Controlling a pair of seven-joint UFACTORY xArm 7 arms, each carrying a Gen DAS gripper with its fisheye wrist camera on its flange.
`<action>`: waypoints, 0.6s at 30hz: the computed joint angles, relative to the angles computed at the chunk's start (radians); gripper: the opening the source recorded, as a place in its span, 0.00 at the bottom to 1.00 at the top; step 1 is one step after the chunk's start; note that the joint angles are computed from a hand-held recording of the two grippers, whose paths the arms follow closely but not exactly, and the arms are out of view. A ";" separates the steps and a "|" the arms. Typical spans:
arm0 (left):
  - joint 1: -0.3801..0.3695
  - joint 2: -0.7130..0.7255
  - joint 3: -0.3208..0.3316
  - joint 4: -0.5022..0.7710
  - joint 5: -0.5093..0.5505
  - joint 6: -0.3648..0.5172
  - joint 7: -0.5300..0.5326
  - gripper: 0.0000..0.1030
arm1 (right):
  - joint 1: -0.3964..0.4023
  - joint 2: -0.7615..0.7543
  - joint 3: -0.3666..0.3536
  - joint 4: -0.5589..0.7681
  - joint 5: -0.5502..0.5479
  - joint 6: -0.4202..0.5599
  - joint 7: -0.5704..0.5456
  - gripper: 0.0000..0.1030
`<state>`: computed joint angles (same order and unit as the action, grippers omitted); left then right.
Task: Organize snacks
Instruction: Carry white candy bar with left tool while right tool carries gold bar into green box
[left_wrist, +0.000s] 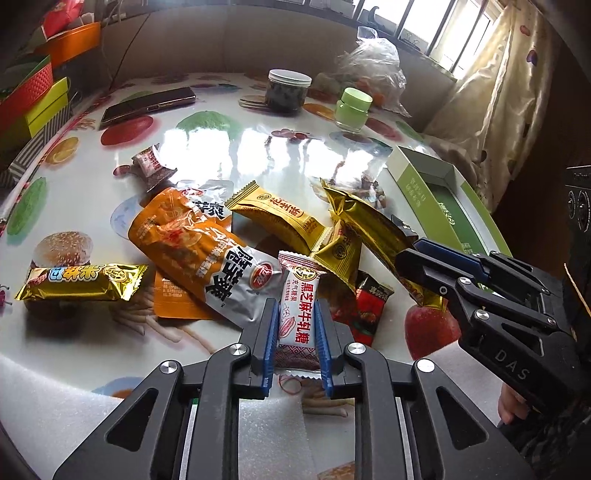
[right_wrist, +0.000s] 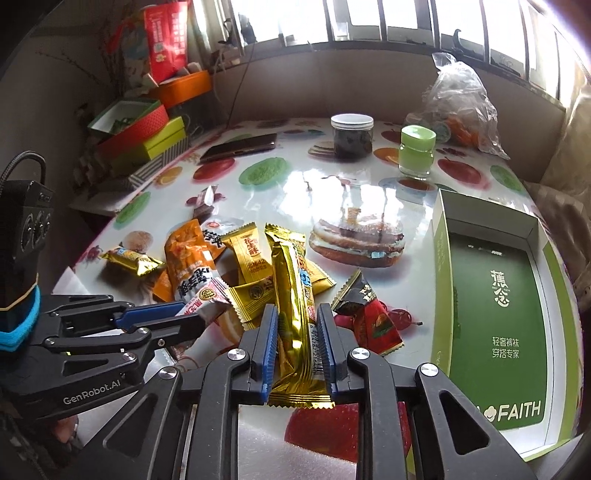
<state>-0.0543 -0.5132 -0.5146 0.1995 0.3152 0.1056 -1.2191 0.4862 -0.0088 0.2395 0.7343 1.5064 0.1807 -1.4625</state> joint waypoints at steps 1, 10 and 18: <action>-0.003 -0.001 0.001 0.000 -0.001 0.001 -0.001 0.20 | -0.002 -0.005 -0.002 -0.002 0.004 0.007 0.001 0.20; -0.032 -0.049 0.021 -0.003 -0.015 0.027 0.000 0.20 | -0.012 -0.044 -0.014 -0.020 0.073 0.043 -0.015 0.18; -0.037 -0.082 0.023 -0.004 -0.015 0.045 -0.008 0.20 | -0.026 -0.072 -0.020 -0.039 0.114 0.065 -0.023 0.18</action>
